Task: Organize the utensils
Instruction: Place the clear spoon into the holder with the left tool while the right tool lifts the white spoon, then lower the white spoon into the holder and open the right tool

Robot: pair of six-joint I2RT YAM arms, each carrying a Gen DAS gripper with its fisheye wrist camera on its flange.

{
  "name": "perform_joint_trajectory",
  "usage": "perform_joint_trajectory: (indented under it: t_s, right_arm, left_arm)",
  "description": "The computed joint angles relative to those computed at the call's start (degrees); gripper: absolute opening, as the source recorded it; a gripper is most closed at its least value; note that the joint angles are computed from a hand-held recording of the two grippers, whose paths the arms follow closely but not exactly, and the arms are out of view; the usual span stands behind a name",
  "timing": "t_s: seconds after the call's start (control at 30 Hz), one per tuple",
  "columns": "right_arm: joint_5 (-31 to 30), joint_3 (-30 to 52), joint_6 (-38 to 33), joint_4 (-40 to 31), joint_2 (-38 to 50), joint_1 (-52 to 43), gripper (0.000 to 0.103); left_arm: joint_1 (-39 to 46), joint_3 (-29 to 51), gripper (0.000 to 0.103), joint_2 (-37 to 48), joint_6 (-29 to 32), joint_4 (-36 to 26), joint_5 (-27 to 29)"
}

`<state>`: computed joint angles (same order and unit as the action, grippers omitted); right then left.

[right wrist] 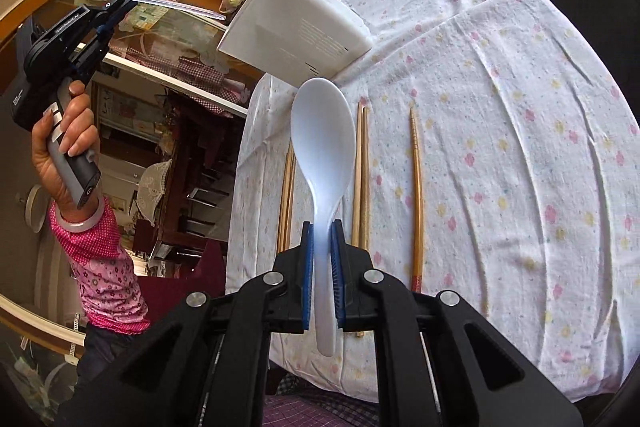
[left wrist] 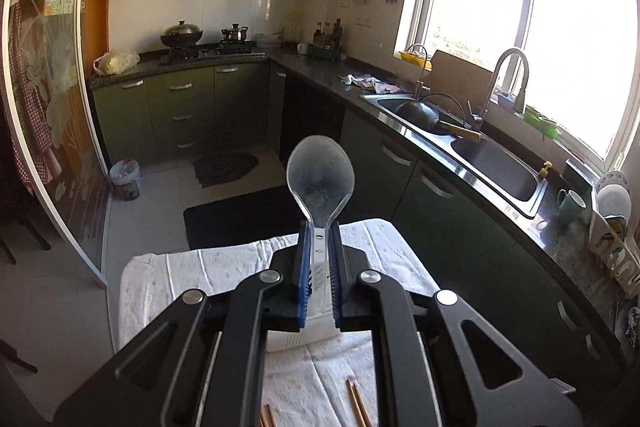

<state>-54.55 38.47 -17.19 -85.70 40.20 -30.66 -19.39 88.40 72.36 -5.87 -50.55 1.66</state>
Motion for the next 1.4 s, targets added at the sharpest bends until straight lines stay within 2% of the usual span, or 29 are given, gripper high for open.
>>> perform_joint_trajectory:
  t_s: [0.03, 0.1, 0.2, 0.33, 0.43, 0.5, 0.57, 0.6, 0.63, 0.7, 0.73, 0.8, 0.87, 1.0, 1.2, 1.4]
  right_arm:
    - [-0.36, 1.12, -5.86, -3.11, 2.28, -3.73, 0.009]
    - [-1.51, 2.84, -6.38, -2.56, 3.46, -4.51, 0.009]
    - [-2.88, 6.47, -0.41, 2.08, 3.91, -1.7, 0.009]
    - [-2.47, 11.96, 15.32, 13.8, 1.89, 5.87, 0.009]
    - [2.65, 15.23, 30.91, 28.25, 1.59, 14.9, 0.009]
    - [9.32, 18.16, 37.57, 36.44, 3.06, 20.89, 0.009]
    - [16.32, 20.81, 42.22, 43.72, 5.68, 26.62, 0.009]
    - [19.09, 22.25, 43.57, 46.61, 7.21, 28.61, 0.009]
    - [22.4, 23.45, 44.79, 49.71, 9.0, 30.76, 0.009]
    - [28.78, 25.92, 45.62, 54.76, 12.74, 34.43, 0.009]
    - [32.53, 26.77, 45.72, 57.29, 14.58, 36.15, 0.009]
    - [37.16, 27.68, 45.85, 62.27, 18.57, 38.04, 0.009]
    - [42.11, 28.48, 45.77, 66.17, 23.59, 40.05, 0.009]
    - [48.07, 28.09, 44.62, 71.29, 31.27, 42.39, 0.009]
    - [51.1, 22.2, 42.13, 79.97, 36.43, 45.07, 0.01]
    - [53.75, 16.51, 41.08, 83.34, 36.48, 47.38, 0.014]
  left_arm:
    - [-0.39, 0.59, 0.009, 1.4, 0.18, 0.49, -1.22]
    - [-0.52, 1.0, 0.009, 3.87, 0.35, 1.49, -2.62]
    - [-0.64, -0.51, 0.009, 6.42, 0.98, 3.49, -4.83]
    - [0.21, -4.28, 0.009, 9.35, 1.57, 5.12, -5.32]
    - [1.62, -7.88, 0.009, 10.66, 1.62, 6.74, -4.52]
    - [2.38, -9.92, 0.01, 11.18, 1.23, 7.86, -3.89]
    - [2.87, -11.56, 0.018, 11.26, 1.36, 8.79, -3.13]
    - [3.03, -12.5, 0.029, 10.86, 1.41, 9.48, -3.07]
    - [3.21, -13.31, 0.033, 10.31, 1.56, 10.19, -2.49]
    - [3.19, -14.31, 0.037, 9.0, 2.29, 10.64, -2.03]
    - [3.09, -14.79, 0.045, 8.04, 2.52, 10.7, -1.93]
    - [2.67, -16.36, 0.053, 5.16, 2.51, 11.28, -2.2]
    - [2.93, -17.29, 0.054, 2.28, 3.5, 10.65, -1.15]
    - [4.62, -17.76, 0.054, -2.37, 5.58, 7.84, 1.39]
    - [8.33, -18.44, 0.054, -6.96, 7.19, 4.14, 5.55]
    - [9.49, -18.39, 0.055, -7.41, 7.49, 0.66, 7.7]
